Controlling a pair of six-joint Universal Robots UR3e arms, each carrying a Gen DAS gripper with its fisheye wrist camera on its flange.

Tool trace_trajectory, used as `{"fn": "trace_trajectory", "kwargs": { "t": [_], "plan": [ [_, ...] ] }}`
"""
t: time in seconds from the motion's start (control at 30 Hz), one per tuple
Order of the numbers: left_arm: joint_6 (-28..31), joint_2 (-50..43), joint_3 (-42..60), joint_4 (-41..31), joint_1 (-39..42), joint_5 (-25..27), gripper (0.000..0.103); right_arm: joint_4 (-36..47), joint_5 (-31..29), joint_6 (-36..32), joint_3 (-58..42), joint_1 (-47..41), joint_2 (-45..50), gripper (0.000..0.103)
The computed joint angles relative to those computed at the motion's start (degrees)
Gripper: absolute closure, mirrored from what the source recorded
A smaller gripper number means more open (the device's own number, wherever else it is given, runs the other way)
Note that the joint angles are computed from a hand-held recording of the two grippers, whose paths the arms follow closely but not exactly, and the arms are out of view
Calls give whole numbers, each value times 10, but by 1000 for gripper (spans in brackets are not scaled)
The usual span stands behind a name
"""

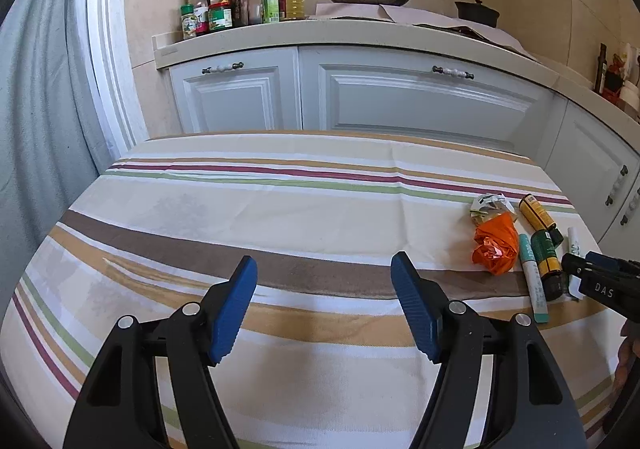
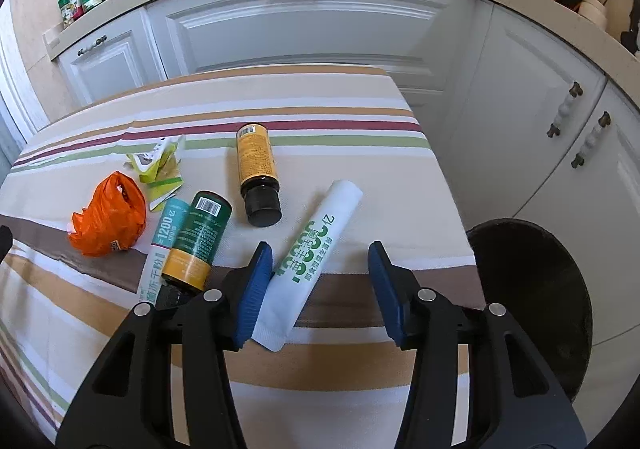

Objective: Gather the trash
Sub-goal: 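Grasp the white tube with green print with the right gripper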

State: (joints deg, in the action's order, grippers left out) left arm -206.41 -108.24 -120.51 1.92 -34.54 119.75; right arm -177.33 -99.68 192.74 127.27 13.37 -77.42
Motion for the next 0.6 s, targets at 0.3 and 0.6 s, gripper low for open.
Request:
{"fn": "trace_trajectory", "kwargs": {
  "t": [0.3, 0.6],
  "plan": [
    [0, -11, 19, -18, -2, -7, 35, -18, 16, -29, 28, -11, -17, 85],
    [-8, -44, 83, -55, -45, -5, 35, -77, 40, -51, 113, -50, -82, 85]
  ]
}}
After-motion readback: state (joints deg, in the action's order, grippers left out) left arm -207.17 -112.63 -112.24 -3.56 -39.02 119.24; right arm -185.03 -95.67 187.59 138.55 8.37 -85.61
